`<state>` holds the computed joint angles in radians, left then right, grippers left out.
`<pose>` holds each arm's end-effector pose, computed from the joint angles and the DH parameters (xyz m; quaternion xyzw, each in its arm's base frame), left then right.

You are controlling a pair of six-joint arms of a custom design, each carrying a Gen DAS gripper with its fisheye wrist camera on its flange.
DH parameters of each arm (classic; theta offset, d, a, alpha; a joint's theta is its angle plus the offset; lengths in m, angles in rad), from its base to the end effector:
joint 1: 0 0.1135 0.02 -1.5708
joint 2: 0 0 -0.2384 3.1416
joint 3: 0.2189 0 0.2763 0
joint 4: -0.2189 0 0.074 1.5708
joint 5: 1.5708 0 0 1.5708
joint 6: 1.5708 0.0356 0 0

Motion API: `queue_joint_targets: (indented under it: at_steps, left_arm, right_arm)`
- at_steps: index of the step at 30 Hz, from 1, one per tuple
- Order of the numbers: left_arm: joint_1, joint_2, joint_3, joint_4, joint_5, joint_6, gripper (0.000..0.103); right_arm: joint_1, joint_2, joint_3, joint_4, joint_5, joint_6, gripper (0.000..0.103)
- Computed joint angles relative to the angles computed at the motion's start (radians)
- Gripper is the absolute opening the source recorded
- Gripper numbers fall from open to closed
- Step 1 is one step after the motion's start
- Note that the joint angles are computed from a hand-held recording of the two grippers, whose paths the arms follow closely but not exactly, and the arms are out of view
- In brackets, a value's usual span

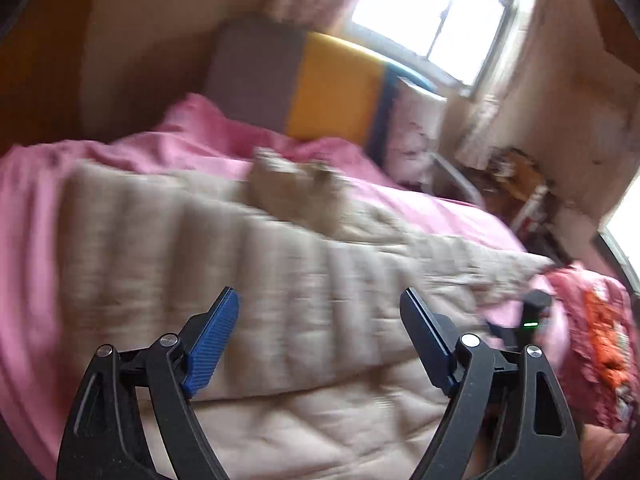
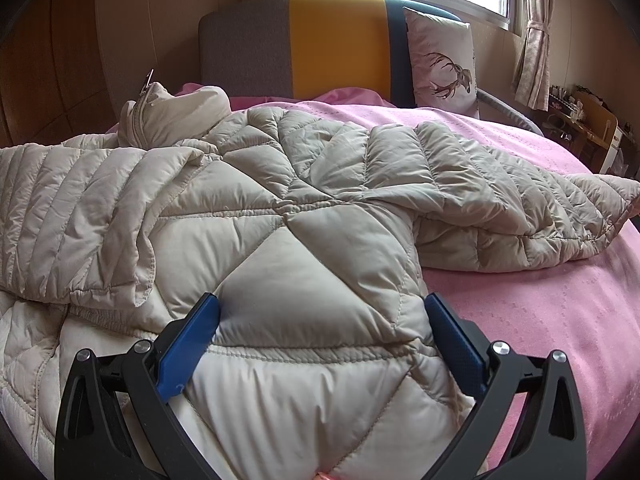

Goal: Fold large clothes

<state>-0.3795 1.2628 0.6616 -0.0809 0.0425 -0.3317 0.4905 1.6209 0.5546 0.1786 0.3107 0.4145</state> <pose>0.2680 -0.1085 0.1685 0.0307 0.9022 -0.1676 0.3962 0.2547 0.1237 0.0608 0.0164 0.9322 0.0136 0.3614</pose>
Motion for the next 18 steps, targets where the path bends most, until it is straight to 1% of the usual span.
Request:
queue_joint_targets:
  at_steps: [1, 2, 3, 5, 6, 7, 8, 9, 10, 12, 13, 14, 16, 18]
  left_arm:
    - [0.041, -0.016, -0.012, -0.023, -0.016, 0.014, 0.066]
    - [0.106, -0.017, -0.015, -0.052, -0.018, 0.016, 0.057]
    - [0.147, -0.011, -0.016, -0.063, -0.019, 0.012, 0.053]
    - [0.243, -0.002, -0.019, -0.077, -0.002, 0.025, 0.051]
    - [0.272, 0.019, -0.008, -0.077, 0.008, 0.044, 0.051]
    - [0.291, 0.059, 0.017, -0.073, 0.012, 0.066, 0.051]
    - [0.283, 0.097, 0.04, -0.067, 0.004, 0.069, 0.051]
    - [0.289, 0.143, 0.068, -0.062, 0.0, 0.083, 0.051]
    - [0.289, 0.185, 0.095, -0.061, -0.018, 0.088, 0.051]
    - [0.263, 0.269, 0.157, -0.067, -0.067, 0.086, 0.051]
    - [0.265, 0.29, 0.174, -0.073, -0.073, 0.09, 0.051]
    - [0.277, 0.346, 0.209, -0.069, -0.076, 0.09, 0.051]
    - [0.292, 0.443, 0.268, -0.059, -0.069, 0.086, 0.051]
    - [0.303, 0.504, 0.298, -0.035, -0.066, 0.074, 0.051]
  right_arm:
    - [0.01, -0.033, -0.008, -0.016, 0.023, 0.007, 0.101]
    - [0.027, -0.093, -0.031, -0.018, 0.06, 0.013, 0.101]
    - [0.044, -0.153, -0.056, -0.004, 0.087, 0.016, 0.101]
    - [0.077, -0.237, -0.062, 0.007, 0.109, 0.004, 0.101]
    - [0.091, -0.237, -0.037, -0.001, 0.1, -0.01, 0.101]
    - [0.102, -0.21, 0.001, -0.012, 0.073, -0.031, 0.101]
    - [0.113, -0.148, 0.066, -0.04, 0.046, -0.057, 0.101]
    - [0.126, -0.068, 0.143, -0.084, 0.041, -0.083, 0.101]
    - [0.141, 0.016, 0.218, -0.127, 0.059, -0.107, 0.101]
    - [0.162, 0.171, 0.351, -0.205, 0.126, -0.126, 0.101]
    - [0.162, 0.223, 0.396, -0.239, 0.127, -0.124, 0.101]
    - [0.159, 0.257, 0.42, -0.255, 0.119, -0.119, 0.101]
    - [0.156, 0.286, 0.432, -0.241, 0.121, -0.115, 0.101]
    - [0.152, 0.307, 0.434, -0.231, 0.116, -0.111, 0.101]
